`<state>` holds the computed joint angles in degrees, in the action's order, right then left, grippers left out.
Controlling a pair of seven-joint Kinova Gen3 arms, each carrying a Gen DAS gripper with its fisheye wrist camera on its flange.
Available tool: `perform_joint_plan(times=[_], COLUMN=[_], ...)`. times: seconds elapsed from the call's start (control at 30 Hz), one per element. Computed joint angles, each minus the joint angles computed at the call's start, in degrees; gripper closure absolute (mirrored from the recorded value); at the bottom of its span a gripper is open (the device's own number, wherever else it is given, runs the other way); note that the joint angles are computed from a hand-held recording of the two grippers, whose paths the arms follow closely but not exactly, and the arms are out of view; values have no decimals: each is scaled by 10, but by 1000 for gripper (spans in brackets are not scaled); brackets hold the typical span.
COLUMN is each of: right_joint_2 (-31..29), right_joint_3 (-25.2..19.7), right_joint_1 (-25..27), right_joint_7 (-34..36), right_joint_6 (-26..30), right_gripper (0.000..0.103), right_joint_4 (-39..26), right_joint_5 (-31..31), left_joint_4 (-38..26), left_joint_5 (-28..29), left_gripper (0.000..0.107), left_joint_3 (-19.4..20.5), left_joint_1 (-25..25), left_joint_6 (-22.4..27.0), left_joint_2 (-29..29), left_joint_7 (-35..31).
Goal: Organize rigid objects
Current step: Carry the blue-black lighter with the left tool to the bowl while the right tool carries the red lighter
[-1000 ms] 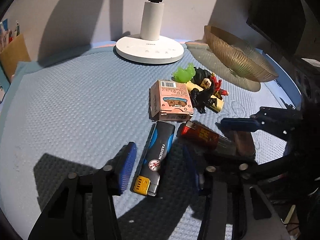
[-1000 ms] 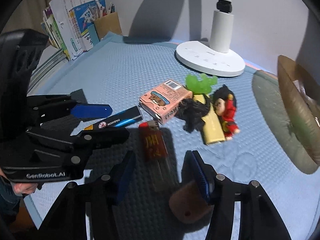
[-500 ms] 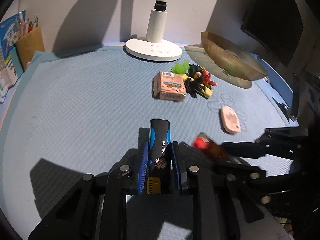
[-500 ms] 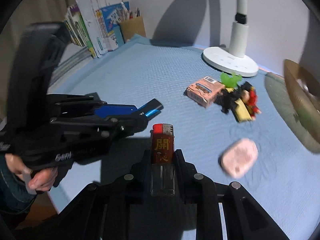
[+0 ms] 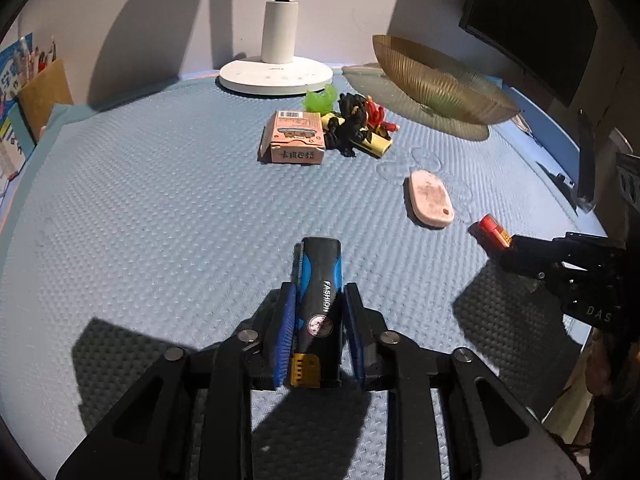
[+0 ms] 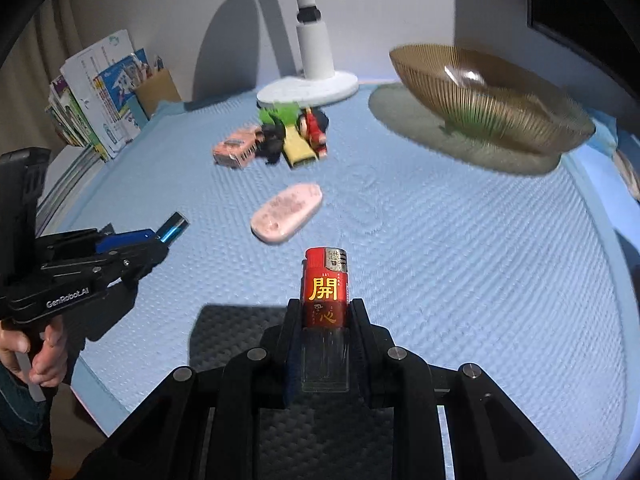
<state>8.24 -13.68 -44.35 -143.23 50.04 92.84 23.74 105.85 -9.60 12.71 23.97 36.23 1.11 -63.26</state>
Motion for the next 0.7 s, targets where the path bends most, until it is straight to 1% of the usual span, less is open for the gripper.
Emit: perform_joint_plan(times=[0.03, 0.07, 0.1, 0.13, 0.23, 0.27, 0.3, 0.33, 0.37, 0.4, 0.43, 0.47, 0.53, 0.57, 0.63, 0.7], right_joint_2=[-4, -7, -5, -4, -6, -6, -3, 2, 6, 8, 6, 0, -15, -23, -42, -63], right_joint_3=[6, 13, 13, 2, 0, 0, 10, 25, 34, 38, 36, 24, -10, -17, -5, -4], right_joint_1=[-4, -12, -10, 2, 7, 2, -14, -41, -57, -62, -57, -41, 12, 31, 47, 79], right_joint_7=[1, -7, -9, -10, -15, -23, -30, -41, -43, -36, -27, -20, 5, 22, 55, 79], right_joint_6=[-4, -12, -17, -20, -22, -16, -5, 13, 23, 23, 14, -4, -50, -74, -108, -129], right_gripper=[79, 76, 75, 75, 75, 75, 75, 75, 76, 80, 80, 81, 81, 81, 81, 81], right_joint_4=[6, 11, 11, 11, 14, 12, 8, 0, -5, -7, -5, -2, 13, 21, 31, 33], right_joint_5=[-3, 2, 1, 0, -6, 1, 11, 28, 35, 34, 22, 2, -45, -68, -112, -139], left_joint_4=[1, -1, -3, -7, -3, -1, 2, 4, 4, 4, 4, 2, -9, -13, -30, -56], left_joint_5=[-4, -17, -35, -52, -71, -78, -91, -100, -107, -104, -97, -97, -107, -112, -101, -89], left_gripper=[69, 66, 65, 65, 65, 67, 72, 81, 88, 88, 88, 88, 88, 88, 88, 88], left_joint_3=[3, 5, 8, 5, 9, 10, 11, 12, 12, 12, 11, 12, 15, 16, 15, 14], left_joint_1=[1, 6, 10, 19, 22, 24, 27, 30, 31, 31, 29, 29, 32, 34, 31, 26], left_joint_6=[1, 5, 12, 22, 20, 18, 15, 15, 15, 13, 12, 12, 13, 12, 2, -6], left_joint_2=[-2, -2, 0, 5, 3, 3, 2, 2, 2, 1, 0, 0, -2, -3, -7, -5], left_joint_7=[1, 11, 27, 41, 58, 64, 77, 87, 93, 90, 84, 84, 85, 86, 66, 42])
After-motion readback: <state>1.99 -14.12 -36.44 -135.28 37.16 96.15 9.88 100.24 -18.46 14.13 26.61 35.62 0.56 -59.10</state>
